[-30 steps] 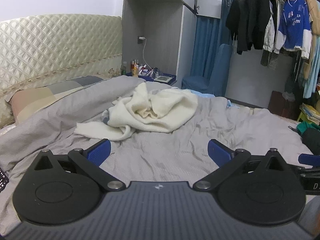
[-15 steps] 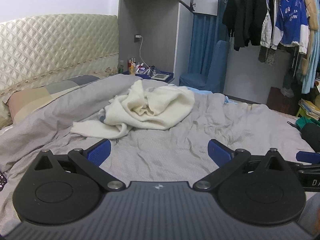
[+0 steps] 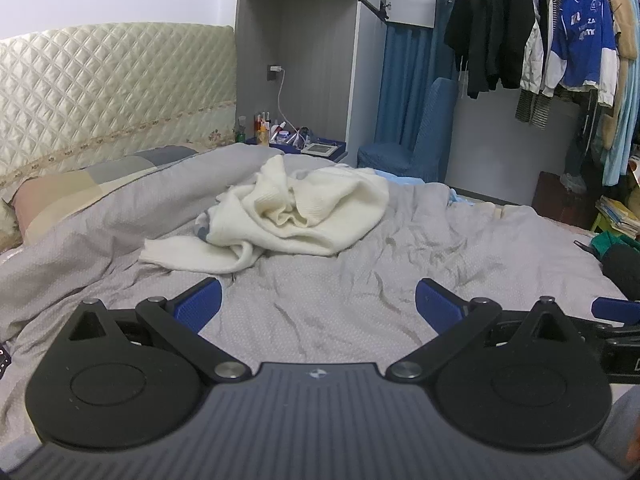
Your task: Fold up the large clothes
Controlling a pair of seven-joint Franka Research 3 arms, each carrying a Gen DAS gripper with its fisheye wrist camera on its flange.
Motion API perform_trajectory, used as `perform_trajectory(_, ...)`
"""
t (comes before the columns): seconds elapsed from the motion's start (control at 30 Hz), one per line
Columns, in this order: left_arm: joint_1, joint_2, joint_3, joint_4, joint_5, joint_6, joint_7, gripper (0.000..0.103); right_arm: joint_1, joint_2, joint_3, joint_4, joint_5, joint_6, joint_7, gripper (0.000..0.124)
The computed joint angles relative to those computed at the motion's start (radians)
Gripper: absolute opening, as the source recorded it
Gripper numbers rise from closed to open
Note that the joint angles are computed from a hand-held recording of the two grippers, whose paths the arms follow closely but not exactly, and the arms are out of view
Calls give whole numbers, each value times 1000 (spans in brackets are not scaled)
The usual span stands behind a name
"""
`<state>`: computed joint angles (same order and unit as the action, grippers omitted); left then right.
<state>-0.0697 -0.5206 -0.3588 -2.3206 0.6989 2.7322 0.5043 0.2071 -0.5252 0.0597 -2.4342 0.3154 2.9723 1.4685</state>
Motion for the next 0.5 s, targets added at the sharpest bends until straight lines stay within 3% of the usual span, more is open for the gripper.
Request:
perform_trajectory(0.17,-11,34,31,24,-28,-3,41,103,-25,23,15,28,-22,-15,26,103)
perform_trajectory(0.27,-15,77,60,57,-59,3,76,103,-51,61,27,81,-56,-72,41,103)
perform_trajectory(0.5,13,247,98,227,-66,-1,155,103,19,244,-58,312,22,-186,-53,103)
